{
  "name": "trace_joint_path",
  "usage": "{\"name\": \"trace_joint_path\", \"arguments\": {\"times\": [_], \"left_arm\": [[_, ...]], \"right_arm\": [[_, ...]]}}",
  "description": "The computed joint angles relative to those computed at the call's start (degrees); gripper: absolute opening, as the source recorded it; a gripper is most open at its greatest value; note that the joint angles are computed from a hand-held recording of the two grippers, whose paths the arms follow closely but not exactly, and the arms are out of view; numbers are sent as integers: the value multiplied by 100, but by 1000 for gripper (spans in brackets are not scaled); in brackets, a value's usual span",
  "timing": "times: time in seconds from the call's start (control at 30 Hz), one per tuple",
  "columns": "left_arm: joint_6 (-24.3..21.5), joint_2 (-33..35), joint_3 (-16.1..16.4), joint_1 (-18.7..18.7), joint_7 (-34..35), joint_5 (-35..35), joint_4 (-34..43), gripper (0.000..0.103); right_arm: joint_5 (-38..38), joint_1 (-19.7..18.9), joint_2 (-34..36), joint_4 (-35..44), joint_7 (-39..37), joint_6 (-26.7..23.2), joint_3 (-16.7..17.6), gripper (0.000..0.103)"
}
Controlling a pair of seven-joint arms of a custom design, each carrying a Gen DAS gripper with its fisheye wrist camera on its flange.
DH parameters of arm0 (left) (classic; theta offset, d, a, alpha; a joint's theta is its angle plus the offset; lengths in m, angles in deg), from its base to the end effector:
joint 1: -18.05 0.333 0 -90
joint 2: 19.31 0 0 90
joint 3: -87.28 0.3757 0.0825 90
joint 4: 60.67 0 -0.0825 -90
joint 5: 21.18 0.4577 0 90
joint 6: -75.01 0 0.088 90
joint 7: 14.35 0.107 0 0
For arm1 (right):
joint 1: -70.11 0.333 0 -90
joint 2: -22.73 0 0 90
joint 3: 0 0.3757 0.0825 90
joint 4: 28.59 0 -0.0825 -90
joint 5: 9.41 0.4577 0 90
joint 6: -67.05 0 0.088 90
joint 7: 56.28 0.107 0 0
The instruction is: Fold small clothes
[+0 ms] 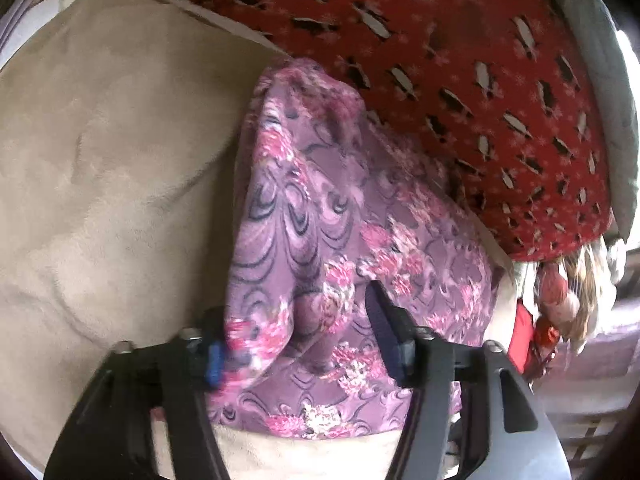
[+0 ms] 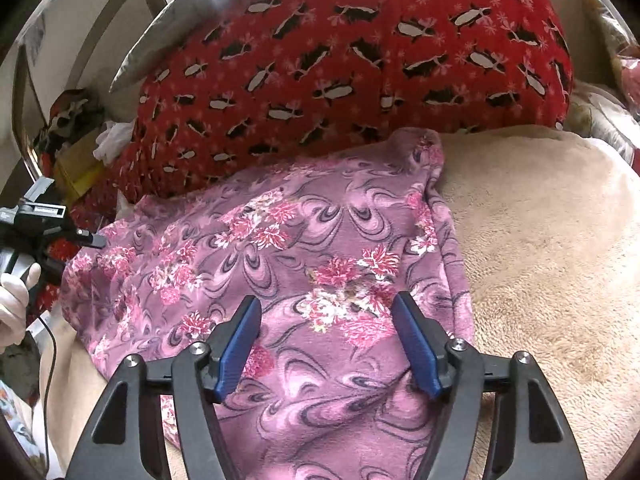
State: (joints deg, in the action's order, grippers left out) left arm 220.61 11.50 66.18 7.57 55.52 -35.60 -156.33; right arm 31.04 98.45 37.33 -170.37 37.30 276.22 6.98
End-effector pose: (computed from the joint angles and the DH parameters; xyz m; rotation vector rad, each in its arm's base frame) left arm 0.7029 -0.3778 0.3581 2.0825 -1.9493 0.6542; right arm 0.4921 0.2455 0.2809 -1.4402 1.8402 -0.4665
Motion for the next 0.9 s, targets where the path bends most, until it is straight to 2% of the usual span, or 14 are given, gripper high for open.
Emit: {"name": "trace_joint_path", "arguments": {"times": [0.03,0.07,0.13,0.27,0.33,0.43,0.53,0.67,0.8,0.83,0.87,0.9], "left_arm": [[-85,1,-11,-16,10,23,34,13],[-148,22,-83,29,57,-80,75,13],[4,-61,-155,51,-82,-340,-11,13],[600,-161,-616,231,34,-1243,-210,13],[820,-141,-778,205,62,-1538,-216,12],[901,3,-937,93,69,-1761,-65,10],[792,184,-1065,16,168,-1859,162,10],[602,308,-1067,-150,310,-1766,413,9],[341,462,-901,-406,263,-1500,734,9],[291,522,-891,-440,242,-1481,806,8],[232,612,-960,-418,312,-1538,886,0],[82,780,-1103,-364,459,-1657,1052,0]], "right_arm": [[-12,-6,2,1,7,1,1,70],[-21,-10,3,0,14,2,2,70],[-29,-13,2,1,19,-4,1,70],[-44,-16,-4,-14,47,10,10,70],[-62,-23,-9,-24,69,9,14,70],[-74,-25,-11,-26,79,7,11,70],[-93,-31,-11,-30,93,9,12,70],[-367,-155,-7,-84,336,71,74,70],[-808,-328,1,-181,774,203,151,70],[-950,-384,4,-211,904,243,171,70],[-1127,-457,8,-245,1071,296,200,70],[-1282,-517,13,-273,1222,346,220,70]]}}
